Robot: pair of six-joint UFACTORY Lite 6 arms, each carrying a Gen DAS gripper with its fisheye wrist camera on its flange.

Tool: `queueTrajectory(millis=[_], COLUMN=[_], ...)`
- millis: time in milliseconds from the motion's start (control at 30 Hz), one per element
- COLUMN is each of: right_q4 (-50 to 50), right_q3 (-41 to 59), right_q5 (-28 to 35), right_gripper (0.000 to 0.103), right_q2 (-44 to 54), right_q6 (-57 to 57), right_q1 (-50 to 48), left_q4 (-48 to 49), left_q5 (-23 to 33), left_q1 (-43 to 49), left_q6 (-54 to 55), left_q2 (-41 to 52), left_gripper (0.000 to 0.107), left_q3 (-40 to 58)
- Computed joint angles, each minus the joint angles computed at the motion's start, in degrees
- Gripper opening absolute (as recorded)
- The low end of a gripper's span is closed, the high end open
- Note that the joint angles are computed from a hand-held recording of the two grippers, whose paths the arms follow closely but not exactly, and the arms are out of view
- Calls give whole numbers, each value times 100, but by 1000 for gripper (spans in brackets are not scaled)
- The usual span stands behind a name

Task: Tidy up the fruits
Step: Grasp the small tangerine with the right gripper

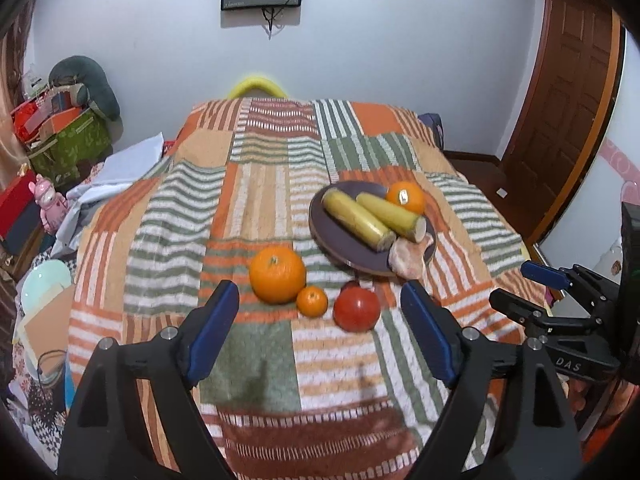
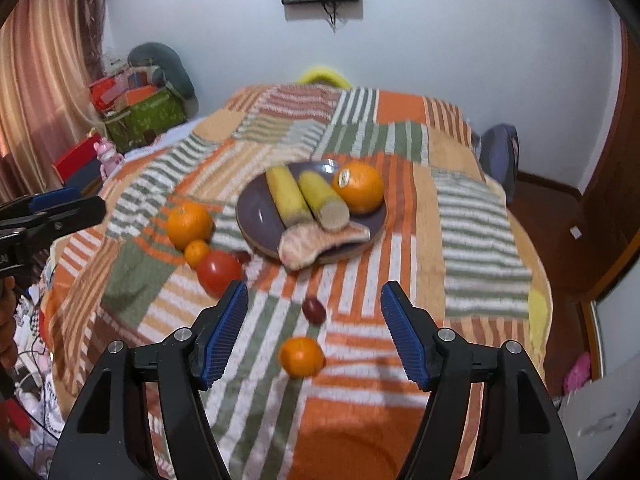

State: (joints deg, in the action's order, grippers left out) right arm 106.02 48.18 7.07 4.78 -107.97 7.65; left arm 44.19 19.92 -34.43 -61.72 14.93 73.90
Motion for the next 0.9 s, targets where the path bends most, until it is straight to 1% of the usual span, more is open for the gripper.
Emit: queueTrajectory(millis=[233,367,433,533,567,633,700,767,833,900], right_q4=[-541,-724,-663,-1036,-1069,-1379,-1649,-1700,-2012,-1943], right_q3=[-94,-16,33,158,173,292,446,525,661,691], right_q5=[161,178,196,290,341,418,547,695,755,720], right_gripper=[66,65,65,65,64,53,48,45,35,35], right_q2=[418,706,846,1079,1138,1343,1553,1690,1828,1844], right_q6=[564,776,678,988,1005,1287,1526,1570,1841,1779], right_q1=[-186,-191,-175,-177,-179,-172,-181,-195,-175,-135], left_q4=[-170,-717,-940,-1411,-1494,-1513,-1633,-1860,-2032,-2363], left_q5=[-290,-476,-515,-567,-586,-623,-666,-696,-690,-684], left_q1=[24,94,109,144,151,142,144,168,181,204], left_q6=[79,550,750,1237,1339,1392,1553,1820,2019,2358], left_q2=[381,790,1000,1302,1382,1531,1679,1794,1943,2089], left_gripper=[84,84,84,84,84,84,84,83,81,77], left_q3=[-225,-72,51,266,319,418,520,610,760,923])
